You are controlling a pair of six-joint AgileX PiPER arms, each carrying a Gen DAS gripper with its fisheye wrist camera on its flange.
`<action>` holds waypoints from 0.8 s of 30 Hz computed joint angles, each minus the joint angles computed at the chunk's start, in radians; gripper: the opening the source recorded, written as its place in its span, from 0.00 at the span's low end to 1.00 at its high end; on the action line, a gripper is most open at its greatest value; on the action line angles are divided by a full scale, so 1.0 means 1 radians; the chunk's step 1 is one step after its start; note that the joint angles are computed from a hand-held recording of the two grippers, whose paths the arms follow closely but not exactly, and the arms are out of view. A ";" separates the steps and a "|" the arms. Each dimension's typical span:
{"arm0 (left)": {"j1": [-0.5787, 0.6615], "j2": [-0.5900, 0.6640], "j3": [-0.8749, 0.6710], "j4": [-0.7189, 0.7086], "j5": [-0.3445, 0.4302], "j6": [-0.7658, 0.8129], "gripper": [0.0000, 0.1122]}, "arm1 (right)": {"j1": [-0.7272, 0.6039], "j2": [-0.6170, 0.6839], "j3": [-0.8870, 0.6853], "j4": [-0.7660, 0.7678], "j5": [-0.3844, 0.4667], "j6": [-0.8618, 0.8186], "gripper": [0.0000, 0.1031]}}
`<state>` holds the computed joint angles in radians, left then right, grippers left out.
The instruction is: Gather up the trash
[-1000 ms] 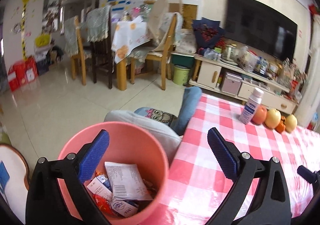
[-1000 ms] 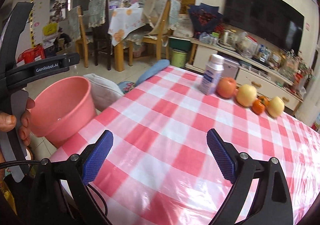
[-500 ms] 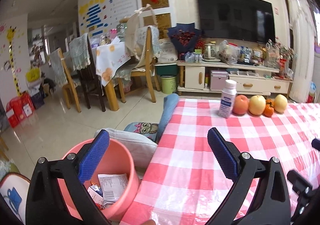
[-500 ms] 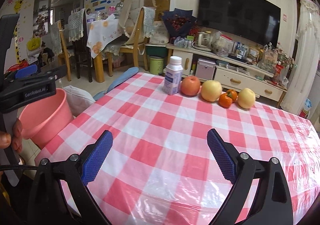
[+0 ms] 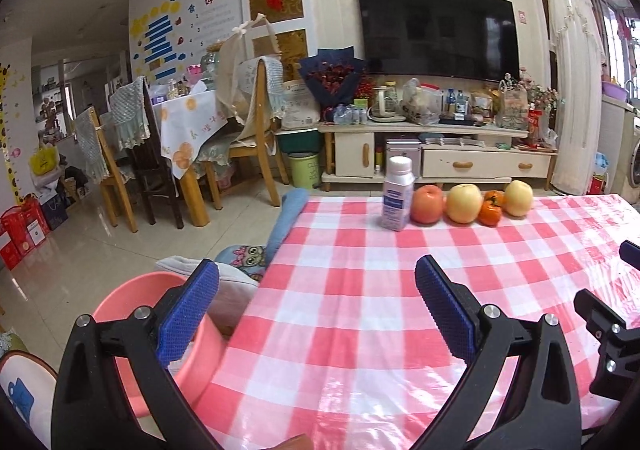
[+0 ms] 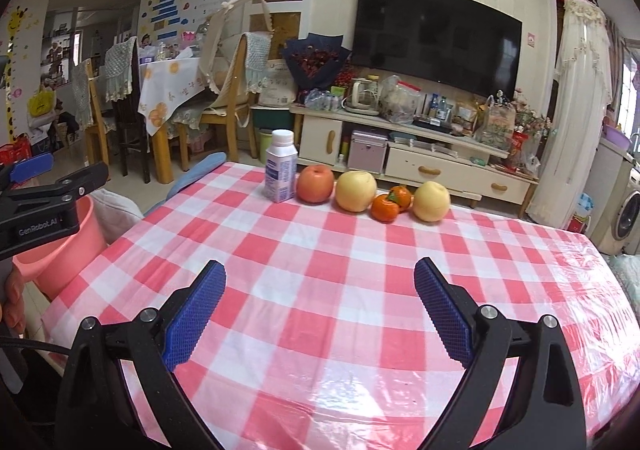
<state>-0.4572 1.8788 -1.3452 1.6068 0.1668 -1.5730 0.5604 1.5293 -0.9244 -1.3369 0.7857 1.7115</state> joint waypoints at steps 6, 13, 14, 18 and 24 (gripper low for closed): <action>-0.062 -0.031 0.043 0.033 0.052 -0.036 0.88 | -0.004 -0.065 0.071 -0.025 0.039 0.030 0.91; -0.111 -0.066 0.076 -0.030 0.083 0.014 0.88 | -0.004 -0.125 0.129 -0.039 0.069 0.045 0.91; -0.117 -0.070 0.076 -0.051 0.087 0.034 0.88 | -0.004 -0.131 0.134 -0.041 0.075 0.045 0.91; -0.137 -0.090 0.096 -0.067 0.103 0.045 0.88 | 0.004 -0.160 0.157 -0.051 0.100 0.050 0.91; -0.158 -0.128 0.121 -0.090 0.108 0.058 0.88 | 0.007 -0.195 0.186 -0.059 0.124 0.065 0.91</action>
